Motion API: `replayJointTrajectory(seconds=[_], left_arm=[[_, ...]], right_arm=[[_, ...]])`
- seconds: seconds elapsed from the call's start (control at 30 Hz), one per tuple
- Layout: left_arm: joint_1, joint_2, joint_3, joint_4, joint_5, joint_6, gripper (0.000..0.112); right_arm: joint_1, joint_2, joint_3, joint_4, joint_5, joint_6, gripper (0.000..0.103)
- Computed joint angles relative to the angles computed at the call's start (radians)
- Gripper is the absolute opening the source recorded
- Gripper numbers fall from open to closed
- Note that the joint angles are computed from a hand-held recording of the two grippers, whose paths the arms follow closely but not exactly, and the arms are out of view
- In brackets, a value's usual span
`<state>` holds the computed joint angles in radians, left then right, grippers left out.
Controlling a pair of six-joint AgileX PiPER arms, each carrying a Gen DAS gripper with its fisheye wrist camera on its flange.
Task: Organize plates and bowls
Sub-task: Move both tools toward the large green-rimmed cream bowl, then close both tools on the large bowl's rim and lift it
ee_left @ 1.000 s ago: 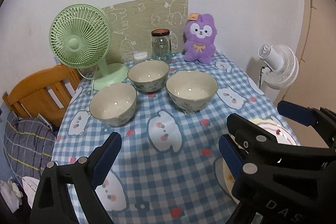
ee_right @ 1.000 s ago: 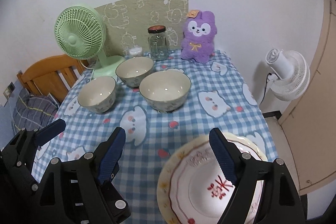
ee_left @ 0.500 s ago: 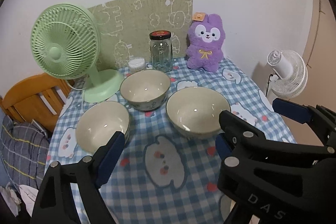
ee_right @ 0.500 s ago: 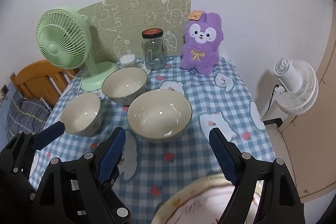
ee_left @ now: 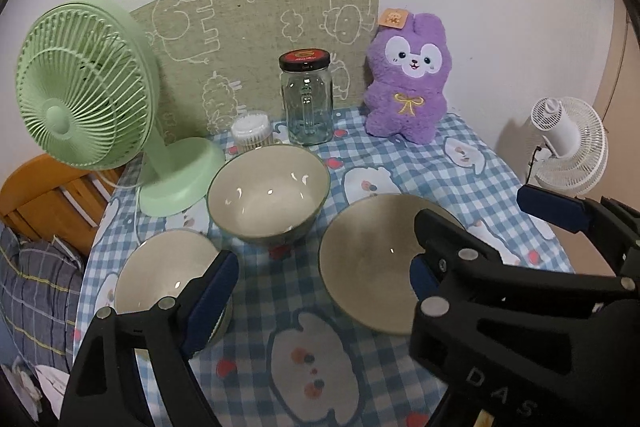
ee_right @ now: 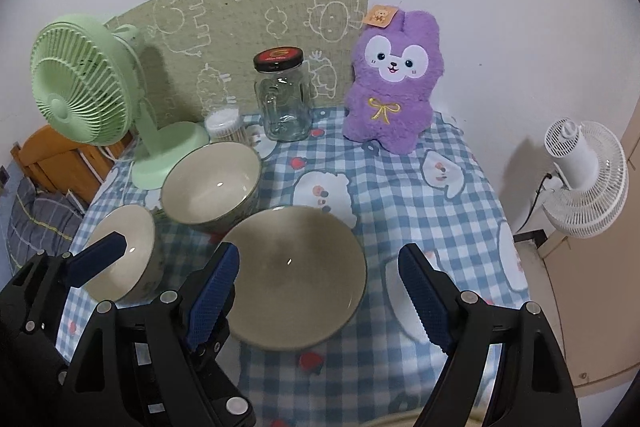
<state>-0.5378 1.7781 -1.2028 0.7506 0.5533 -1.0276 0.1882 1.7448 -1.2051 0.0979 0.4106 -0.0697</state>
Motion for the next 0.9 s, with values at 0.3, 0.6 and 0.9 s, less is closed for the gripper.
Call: replayJointTrajectory(seconds=[0.3, 0.6, 0.9], left_arm=[[0.046, 0.154, -0.138, -0.102, -0.003, 0.105, 0.081], [0.079, 0.265, -0.201, -0.232, -0.01, 0.2, 0.06], [0.123, 0.317, -0.245, -0.446, -0.012, 0.383, 0.036]], right_arm=[[-0.032, 0.179, -0.174, -0.003, 0.047, -0.054, 0.084], [-0.046, 0.316, -0.274, 0.005, 0.12, -0.063, 0.084], [-0.052, 0.383, -0.328, 0.018, 0.179, -0.078, 0.061]])
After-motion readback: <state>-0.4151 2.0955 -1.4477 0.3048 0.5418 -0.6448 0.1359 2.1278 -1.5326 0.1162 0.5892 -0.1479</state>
